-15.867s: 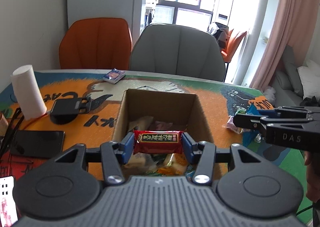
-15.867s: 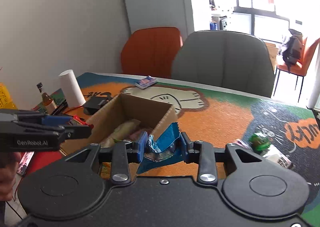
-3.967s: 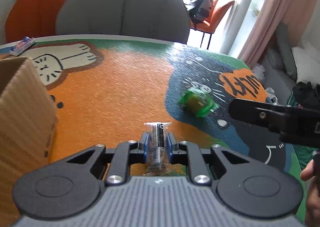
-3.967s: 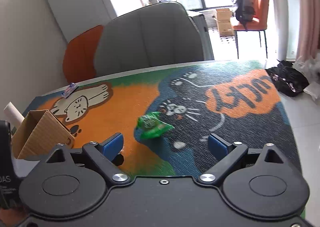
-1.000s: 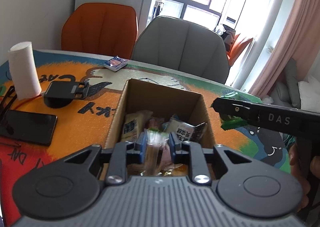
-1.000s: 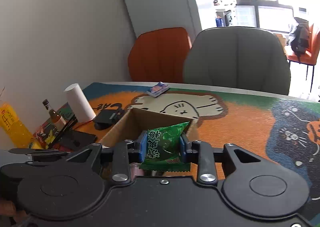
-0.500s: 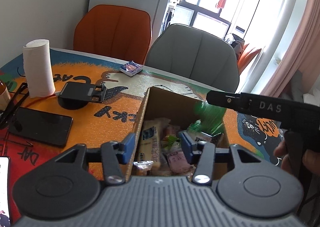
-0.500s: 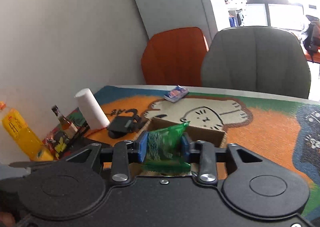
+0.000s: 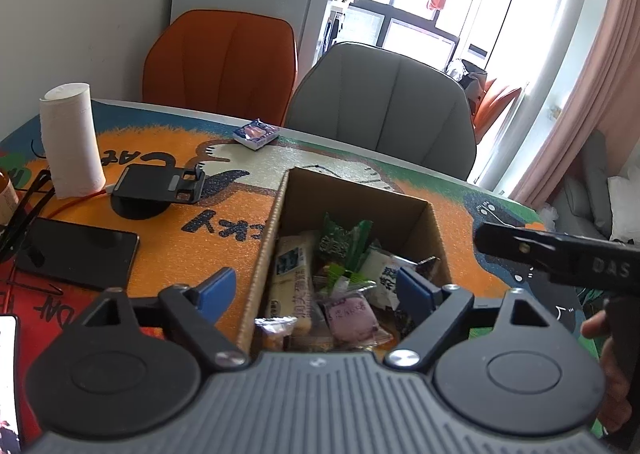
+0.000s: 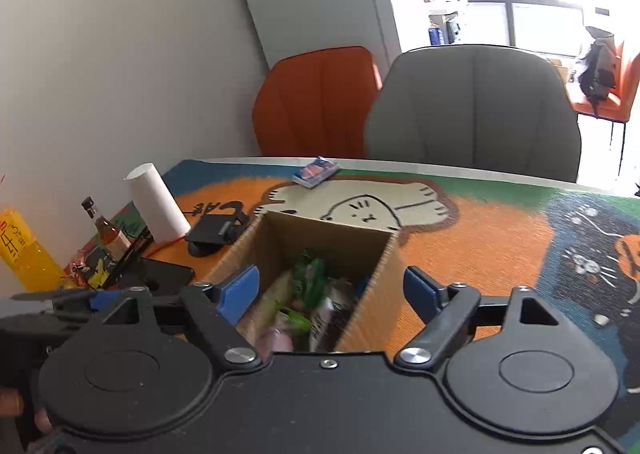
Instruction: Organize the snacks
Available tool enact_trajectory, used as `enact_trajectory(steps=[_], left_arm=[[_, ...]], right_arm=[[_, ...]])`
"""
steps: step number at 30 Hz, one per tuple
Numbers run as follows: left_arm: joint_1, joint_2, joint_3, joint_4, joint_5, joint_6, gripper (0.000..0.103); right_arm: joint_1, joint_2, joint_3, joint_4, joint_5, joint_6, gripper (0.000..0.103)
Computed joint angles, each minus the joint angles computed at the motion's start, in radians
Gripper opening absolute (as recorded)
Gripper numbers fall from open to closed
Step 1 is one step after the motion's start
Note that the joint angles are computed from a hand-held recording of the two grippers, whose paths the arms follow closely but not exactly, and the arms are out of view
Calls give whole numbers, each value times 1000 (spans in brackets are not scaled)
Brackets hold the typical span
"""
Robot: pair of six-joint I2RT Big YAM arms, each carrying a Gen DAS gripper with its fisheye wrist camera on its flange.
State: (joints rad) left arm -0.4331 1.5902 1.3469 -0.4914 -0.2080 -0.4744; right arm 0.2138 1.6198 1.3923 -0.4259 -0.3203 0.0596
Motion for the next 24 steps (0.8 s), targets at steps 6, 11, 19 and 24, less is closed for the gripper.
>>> enact_trajectory(steps=[6,11,19,24], left_arm=[[-40,-14,-3,-5,-36,-1,97],[-78,-31,-25,6,-60,-9,103],[-119,-61,-78,40,-72,-20,103],[-140,-88,-111,57,-81,-30,103]], right_arm=[[-41,-64,-69,21,-6,8,98],[-82,-118,-127,28,-27,8,103],[-134,-195,-203,30,-22,12,103],[-160,-248,-252,36,-17,11,103]])
